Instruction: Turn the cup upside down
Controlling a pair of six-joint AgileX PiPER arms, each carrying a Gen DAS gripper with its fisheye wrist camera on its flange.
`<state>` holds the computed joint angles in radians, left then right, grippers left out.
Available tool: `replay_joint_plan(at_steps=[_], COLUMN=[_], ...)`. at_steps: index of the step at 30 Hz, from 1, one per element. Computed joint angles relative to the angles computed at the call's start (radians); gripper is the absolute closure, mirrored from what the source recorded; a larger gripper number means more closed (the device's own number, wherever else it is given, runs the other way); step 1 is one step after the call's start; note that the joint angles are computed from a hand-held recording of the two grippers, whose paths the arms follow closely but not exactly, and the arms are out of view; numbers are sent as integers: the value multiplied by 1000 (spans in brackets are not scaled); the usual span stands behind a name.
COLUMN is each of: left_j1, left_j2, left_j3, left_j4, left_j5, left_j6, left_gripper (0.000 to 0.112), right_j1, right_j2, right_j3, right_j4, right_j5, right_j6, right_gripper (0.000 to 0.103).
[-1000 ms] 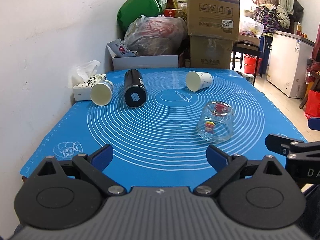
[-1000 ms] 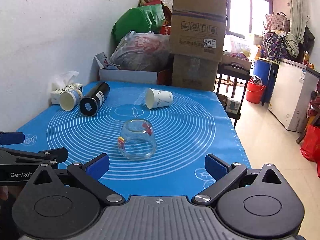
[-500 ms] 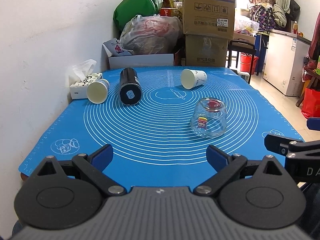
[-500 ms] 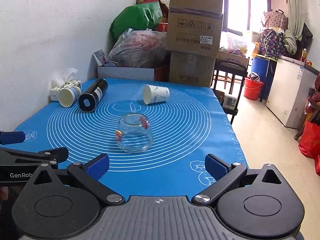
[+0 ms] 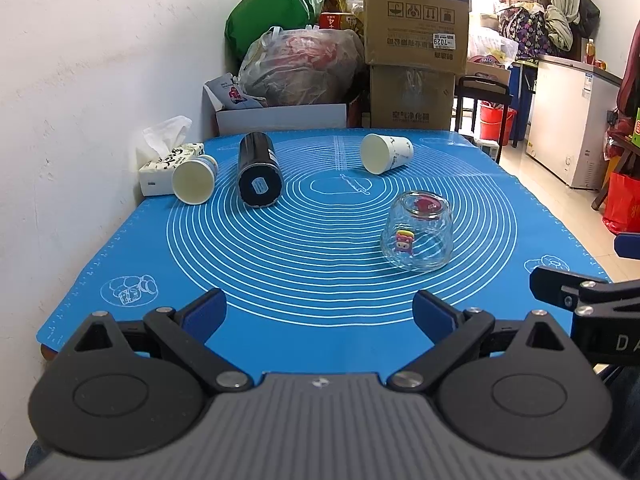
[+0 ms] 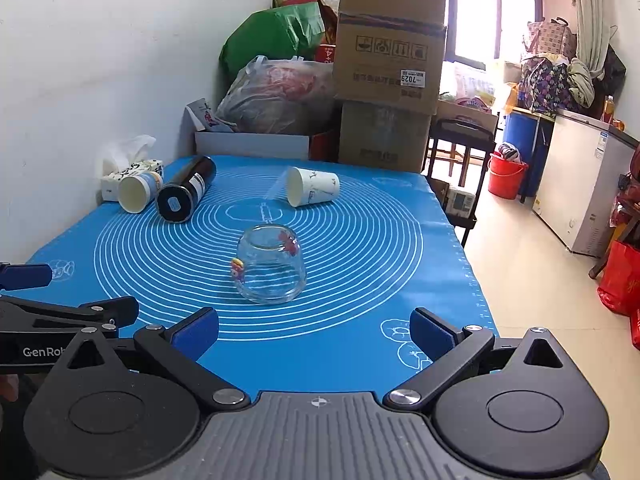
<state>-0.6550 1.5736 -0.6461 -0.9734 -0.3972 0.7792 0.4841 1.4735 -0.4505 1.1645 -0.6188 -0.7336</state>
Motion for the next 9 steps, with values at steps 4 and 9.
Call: replay_joint_plan(at_steps=[4, 9], left_j1=[1, 0], left_j2=[0, 7], left_j3=[-1, -1], left_j4=[-3, -2], left_j5=[0, -2], left_j6=[3, -1], left_gripper=[14, 14], right_j1=[-1, -4], right_j2=[2, 4], right_j3=[-1, -2], right_j4=[1, -1], right_j5=[1, 3], right_j6=[-1, 1], right_gripper=[0, 0])
